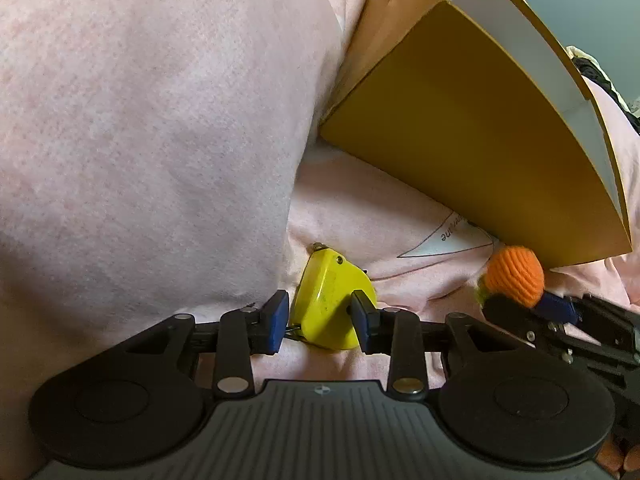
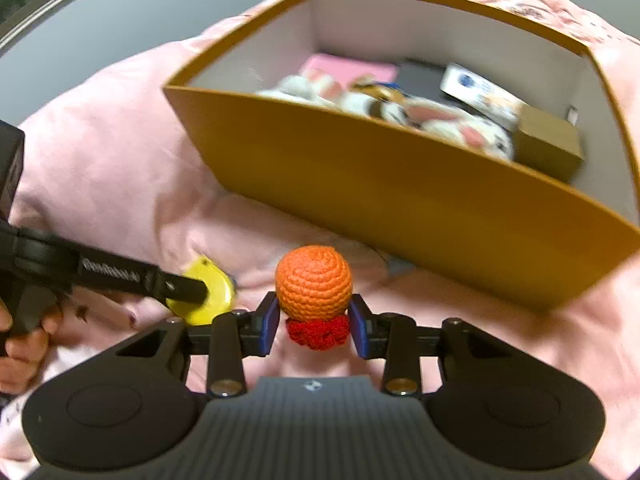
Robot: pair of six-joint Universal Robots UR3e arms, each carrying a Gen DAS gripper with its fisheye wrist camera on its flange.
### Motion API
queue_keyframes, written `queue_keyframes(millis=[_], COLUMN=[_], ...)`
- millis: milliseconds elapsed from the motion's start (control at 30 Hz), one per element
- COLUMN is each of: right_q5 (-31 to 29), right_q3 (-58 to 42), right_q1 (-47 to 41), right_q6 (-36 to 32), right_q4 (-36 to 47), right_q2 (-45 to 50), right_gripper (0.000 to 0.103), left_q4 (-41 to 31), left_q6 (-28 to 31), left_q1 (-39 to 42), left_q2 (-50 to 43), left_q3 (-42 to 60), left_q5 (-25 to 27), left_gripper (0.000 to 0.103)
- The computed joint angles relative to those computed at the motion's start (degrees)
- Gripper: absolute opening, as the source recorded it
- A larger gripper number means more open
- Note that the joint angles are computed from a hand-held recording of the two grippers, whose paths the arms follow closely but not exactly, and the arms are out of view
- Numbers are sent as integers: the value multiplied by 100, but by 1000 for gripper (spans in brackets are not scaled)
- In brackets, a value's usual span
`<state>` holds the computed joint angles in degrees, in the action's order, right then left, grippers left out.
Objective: Organize objects
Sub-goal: 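Grasp the yellow tape measure with the left gripper while the right grasps the crocheted ball, then lift the tape measure and crocheted ball and carry them over the box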
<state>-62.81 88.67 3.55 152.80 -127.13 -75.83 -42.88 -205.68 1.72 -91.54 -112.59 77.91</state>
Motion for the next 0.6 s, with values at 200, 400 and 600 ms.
queue_keyframes(millis=[200, 400, 600], right_q5=[-156, -244, -242], right_q3=[88, 290, 453], right_q1=[45, 112, 95], right_q6=[221, 87, 31], right_q4=[-161, -388, -484], right_q2=[64, -4, -97], right_gripper=[39, 39, 39], left_q4=[116, 238, 4], left_q6=[141, 88, 628], left_q1=[-218, -213, -1087], left_q2=[-262, 132, -424], left_q3=[121, -240, 518], left_q5=[105, 159, 1268], left_gripper=[57, 45, 54])
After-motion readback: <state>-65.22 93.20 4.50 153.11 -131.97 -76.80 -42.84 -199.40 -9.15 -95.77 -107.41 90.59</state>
